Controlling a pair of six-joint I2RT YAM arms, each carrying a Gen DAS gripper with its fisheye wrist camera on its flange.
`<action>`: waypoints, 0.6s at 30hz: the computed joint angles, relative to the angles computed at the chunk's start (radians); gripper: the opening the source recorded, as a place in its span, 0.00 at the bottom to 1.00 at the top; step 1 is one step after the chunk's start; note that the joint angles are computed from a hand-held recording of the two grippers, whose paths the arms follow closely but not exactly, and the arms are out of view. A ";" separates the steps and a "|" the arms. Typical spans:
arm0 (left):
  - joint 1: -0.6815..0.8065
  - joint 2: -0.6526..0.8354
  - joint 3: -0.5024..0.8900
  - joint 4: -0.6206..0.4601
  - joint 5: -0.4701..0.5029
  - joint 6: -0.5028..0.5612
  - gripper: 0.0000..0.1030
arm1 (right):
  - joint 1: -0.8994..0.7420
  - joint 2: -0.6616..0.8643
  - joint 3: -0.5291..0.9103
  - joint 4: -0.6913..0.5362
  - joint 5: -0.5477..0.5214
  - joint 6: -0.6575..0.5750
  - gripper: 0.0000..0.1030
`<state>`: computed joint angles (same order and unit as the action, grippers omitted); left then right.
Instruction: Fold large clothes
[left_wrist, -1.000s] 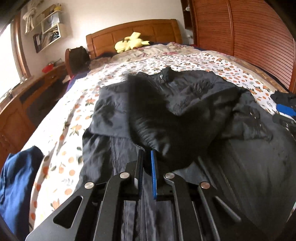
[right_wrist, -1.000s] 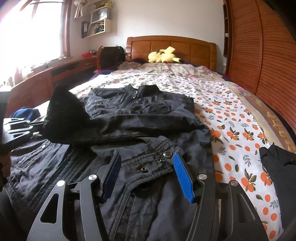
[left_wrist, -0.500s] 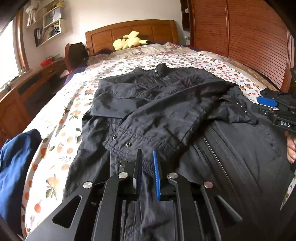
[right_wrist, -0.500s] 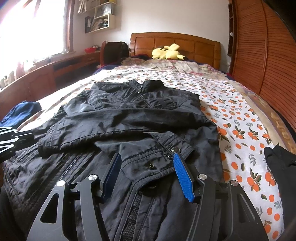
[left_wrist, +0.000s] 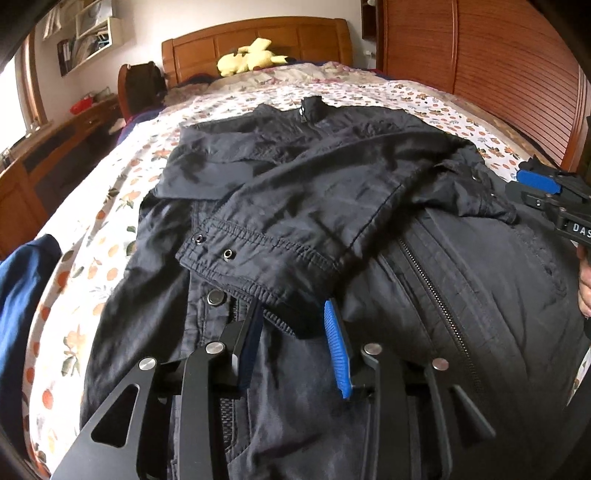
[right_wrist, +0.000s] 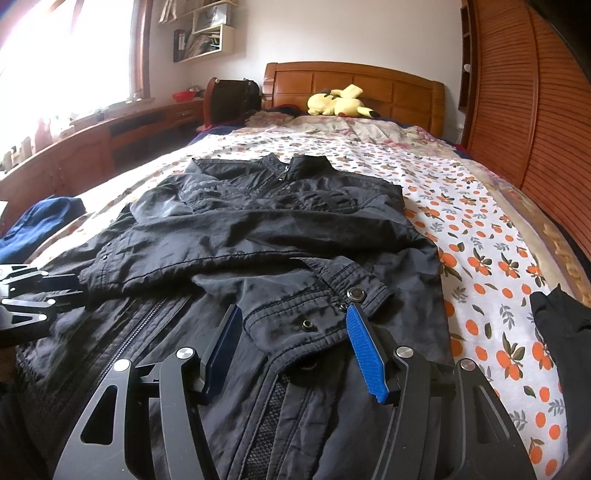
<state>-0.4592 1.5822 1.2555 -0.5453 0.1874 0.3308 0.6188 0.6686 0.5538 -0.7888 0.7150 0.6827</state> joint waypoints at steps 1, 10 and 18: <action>0.001 0.006 0.003 -0.001 0.001 -0.002 0.35 | 0.001 -0.002 -0.001 -0.001 0.000 0.000 0.55; -0.006 0.036 0.019 -0.004 -0.008 -0.011 0.35 | 0.010 -0.002 -0.002 -0.006 0.005 0.009 0.55; -0.015 -0.010 0.004 -0.014 0.003 0.002 0.08 | 0.010 -0.007 -0.003 -0.011 0.003 0.006 0.55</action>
<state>-0.4741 1.5725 1.2595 -0.5594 0.1907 0.3330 0.6287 0.6619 0.5512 -0.7997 0.7180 0.6892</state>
